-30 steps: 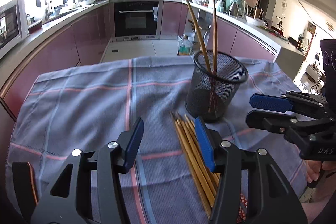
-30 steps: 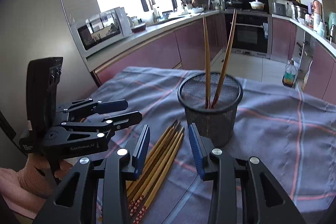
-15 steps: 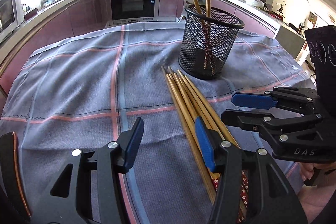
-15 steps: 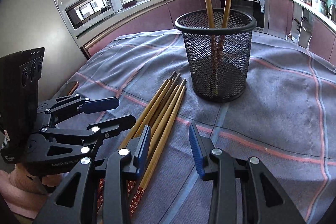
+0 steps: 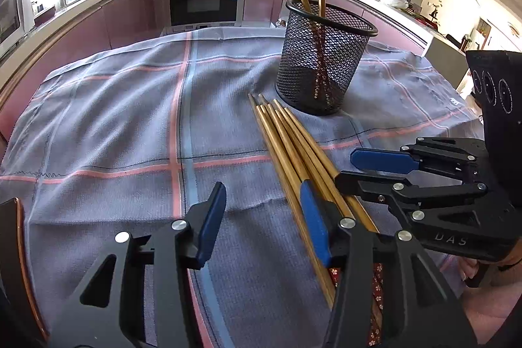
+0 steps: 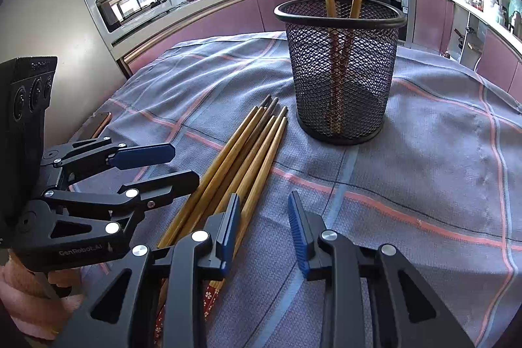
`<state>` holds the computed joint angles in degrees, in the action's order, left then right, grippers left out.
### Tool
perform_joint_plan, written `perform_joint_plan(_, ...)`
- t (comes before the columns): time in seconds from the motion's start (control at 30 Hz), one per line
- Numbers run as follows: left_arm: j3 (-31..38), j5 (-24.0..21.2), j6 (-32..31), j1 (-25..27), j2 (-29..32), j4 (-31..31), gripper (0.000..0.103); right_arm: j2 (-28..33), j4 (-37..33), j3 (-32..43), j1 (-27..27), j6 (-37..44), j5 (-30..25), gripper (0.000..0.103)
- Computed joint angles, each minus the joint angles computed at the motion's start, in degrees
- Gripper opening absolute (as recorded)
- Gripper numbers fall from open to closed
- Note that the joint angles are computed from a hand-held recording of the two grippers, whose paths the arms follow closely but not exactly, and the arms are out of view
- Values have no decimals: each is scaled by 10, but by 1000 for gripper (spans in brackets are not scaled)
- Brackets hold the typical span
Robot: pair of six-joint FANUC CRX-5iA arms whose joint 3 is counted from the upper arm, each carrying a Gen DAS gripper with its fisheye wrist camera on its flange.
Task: Organize utensils
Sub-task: 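Move both open tools back over the chopstick pile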
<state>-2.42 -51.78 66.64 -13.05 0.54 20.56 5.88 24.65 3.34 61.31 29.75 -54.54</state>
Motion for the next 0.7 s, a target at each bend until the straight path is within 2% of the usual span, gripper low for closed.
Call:
perform_joint_plan(0.1, -7, -11, -21, 7, 3, 34, 45, 1, 1, 0, 0, 1, -2, 28)
perform_joint_plan(0.2, -5, -12, -25, 2, 6, 29, 45, 3, 3, 4, 1, 3, -6, 28)
perform_joint_plan(0.4, -3, -26, -32, 10, 16, 49, 35, 12, 8, 13, 4, 10, -19, 27)
perform_joint_plan(0.47, -5, -29, -37, 15, 15, 57, 28, 13, 8, 14, 4, 12, -22, 27)
perform_joint_plan(0.7, -12, -47, -53, 31, 21, 94, 23, 16, 10, 20, 4, 20, -37, 19)
